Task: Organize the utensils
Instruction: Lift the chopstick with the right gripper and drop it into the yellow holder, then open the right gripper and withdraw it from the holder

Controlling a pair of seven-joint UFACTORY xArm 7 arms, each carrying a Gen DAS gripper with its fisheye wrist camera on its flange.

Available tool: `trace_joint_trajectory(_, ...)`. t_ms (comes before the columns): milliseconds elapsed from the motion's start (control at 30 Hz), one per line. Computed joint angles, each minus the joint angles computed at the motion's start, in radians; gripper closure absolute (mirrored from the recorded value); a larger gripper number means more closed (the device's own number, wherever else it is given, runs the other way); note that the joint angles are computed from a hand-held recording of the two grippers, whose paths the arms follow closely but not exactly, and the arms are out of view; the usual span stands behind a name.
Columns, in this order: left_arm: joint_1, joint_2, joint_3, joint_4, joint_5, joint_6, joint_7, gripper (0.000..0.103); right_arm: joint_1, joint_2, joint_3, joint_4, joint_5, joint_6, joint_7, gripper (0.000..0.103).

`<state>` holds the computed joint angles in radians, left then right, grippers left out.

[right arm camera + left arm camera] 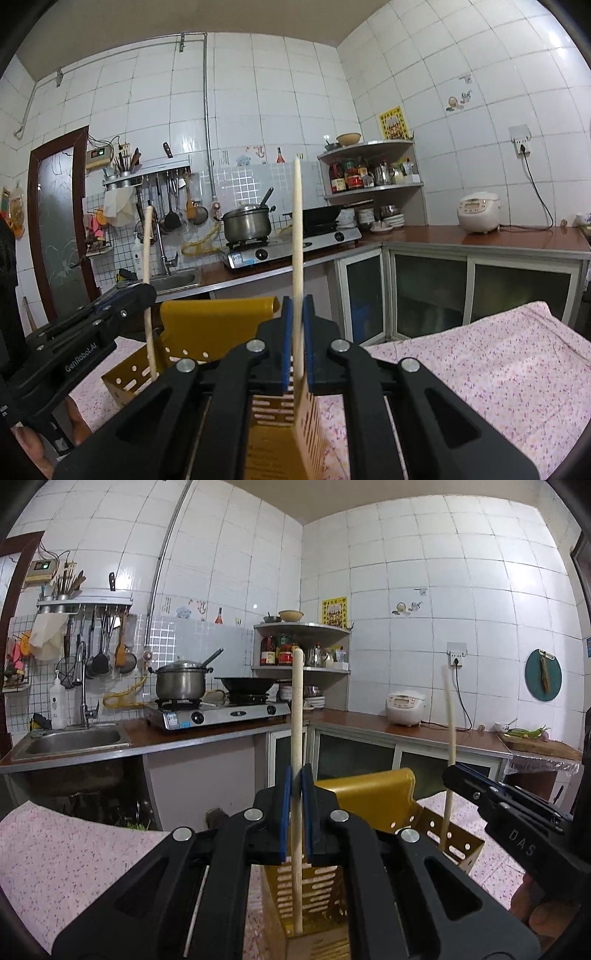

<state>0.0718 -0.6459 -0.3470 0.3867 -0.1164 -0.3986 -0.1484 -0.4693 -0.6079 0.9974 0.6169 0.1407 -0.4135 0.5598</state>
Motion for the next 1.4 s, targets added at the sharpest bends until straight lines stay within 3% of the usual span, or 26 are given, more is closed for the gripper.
trace_joint_trajectory(167,-0.024,-0.029,0.035,-0.004,0.013,0.052,-0.006,0.098,0.041,0.005,-0.035,-0.005,-0.027,0.039,-0.021,0.097)
trace_joint_trajectory(333,-0.059,-0.074,0.085,0.004,0.049,0.15,-0.023,0.088,0.114,0.014,-0.105,-0.003,-0.055,0.098,-0.015,0.096)
trace_joint_trajectory(400,-0.069,-0.112,0.105,0.005,0.057,0.205,-0.042,0.07,0.175,0.013,-0.164,-0.003,-0.076,0.141,-0.015,0.096)
trace_joint_trajectory(467,-0.091,-0.159,0.134,-0.006,0.066,0.246,-0.061,0.056,0.22,-0.008,-0.209,-0.005,-0.095,0.191,-0.007,0.087)
trace_joint_trajectory(533,-0.118,-0.214,0.168,-0.015,0.075,0.306,-0.075,0.042,0.256,-0.055,-0.243,-0.019,-0.108,0.241,0.02,0.049)
trace_joint_trajectory(700,-0.185,-0.391,0.248,-0.041,0.09,0.501,-0.084,0.012,0.37,-0.2,-0.336,-0.056,-0.155,0.411,0.064,0.045)
trace_joint_trajectory(767,-0.194,-0.471,0.261,-0.05,0.089,0.596,-0.089,0.007,0.415,-0.278,-0.365,-0.067,-0.177,0.52,0.077,0.039)
trace_joint_trajectory(933,-0.205,-0.664,0.274,-0.063,0.091,0.836,-0.089,0.005,0.525,-0.422,-0.416,-0.093,-0.22,0.745,0.122,0.028)
trace_joint_trajectory(1133,-0.195,-0.852,0.259,-0.08,0.094,1.108,-0.091,0.005,0.698,-0.486,-0.484,-0.1,-0.231,1.007,0.163,0.024)
trace_joint_trajectory(1233,-0.213,-0.934,0.246,-0.096,0.096,1.237,-0.08,0.005,0.785,-0.495,-0.512,-0.124,-0.208,1.096,0.202,0.024)
trace_joint_trajectory(1400,-0.223,-1.054,0.211,-0.147,0.082,1.388,-0.112,0.005,0.86,-0.5,-0.503,-0.18,-0.188,1.177,0.301,0.024)
